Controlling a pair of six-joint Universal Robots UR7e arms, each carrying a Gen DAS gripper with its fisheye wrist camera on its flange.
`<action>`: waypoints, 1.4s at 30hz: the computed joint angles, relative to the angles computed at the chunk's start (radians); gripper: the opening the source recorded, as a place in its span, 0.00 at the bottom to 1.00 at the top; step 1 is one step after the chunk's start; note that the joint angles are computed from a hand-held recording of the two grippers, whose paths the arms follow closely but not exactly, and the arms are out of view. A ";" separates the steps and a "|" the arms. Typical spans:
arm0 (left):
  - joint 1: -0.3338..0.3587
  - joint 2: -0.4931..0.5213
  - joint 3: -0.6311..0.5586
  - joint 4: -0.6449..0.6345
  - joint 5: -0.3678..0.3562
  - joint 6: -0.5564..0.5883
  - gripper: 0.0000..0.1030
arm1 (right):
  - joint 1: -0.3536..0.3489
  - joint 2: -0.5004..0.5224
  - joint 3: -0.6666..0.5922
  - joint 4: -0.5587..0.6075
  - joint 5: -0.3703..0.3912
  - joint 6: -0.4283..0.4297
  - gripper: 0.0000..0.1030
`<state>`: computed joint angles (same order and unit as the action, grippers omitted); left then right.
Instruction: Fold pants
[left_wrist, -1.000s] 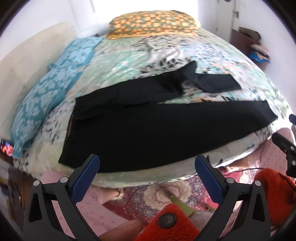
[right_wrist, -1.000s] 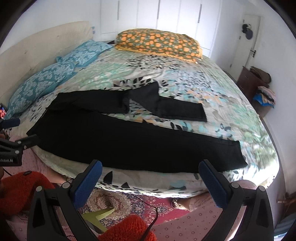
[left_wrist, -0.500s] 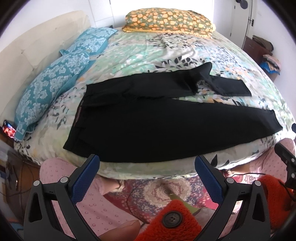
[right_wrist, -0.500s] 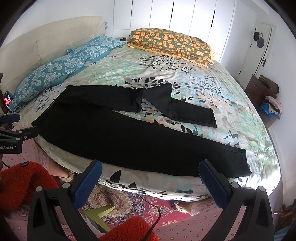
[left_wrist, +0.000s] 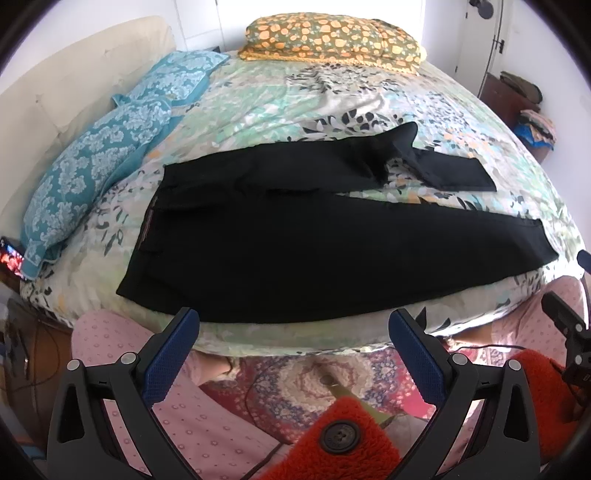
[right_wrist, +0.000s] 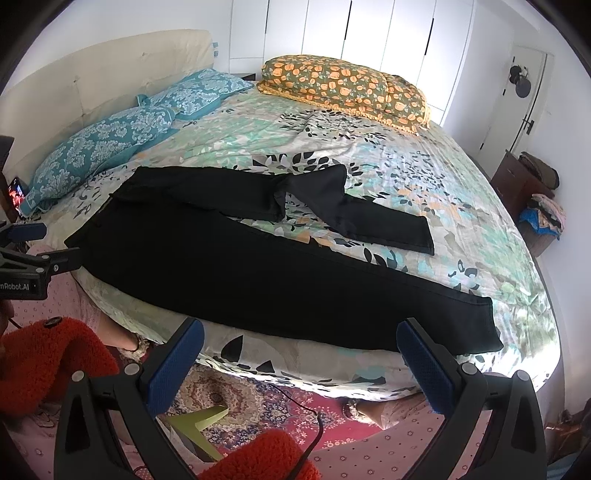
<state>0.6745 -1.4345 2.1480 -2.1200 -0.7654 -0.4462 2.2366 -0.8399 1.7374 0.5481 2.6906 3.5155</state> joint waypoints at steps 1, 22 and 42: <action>-0.001 0.001 0.000 -0.002 -0.003 0.005 1.00 | -0.001 0.001 -0.001 0.002 -0.002 -0.001 1.00; -0.026 0.006 0.021 -0.102 -0.059 0.133 1.00 | -0.003 -0.018 0.019 -0.022 -0.003 0.000 1.00; -0.030 0.089 -0.006 -0.213 -0.098 0.261 0.99 | -0.036 -0.149 0.109 -0.191 -0.057 -0.075 1.00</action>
<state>0.6443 -1.3456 2.1418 -2.3331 -0.8634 -0.1852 2.2008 -0.9892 1.8468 0.3571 2.6337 3.4402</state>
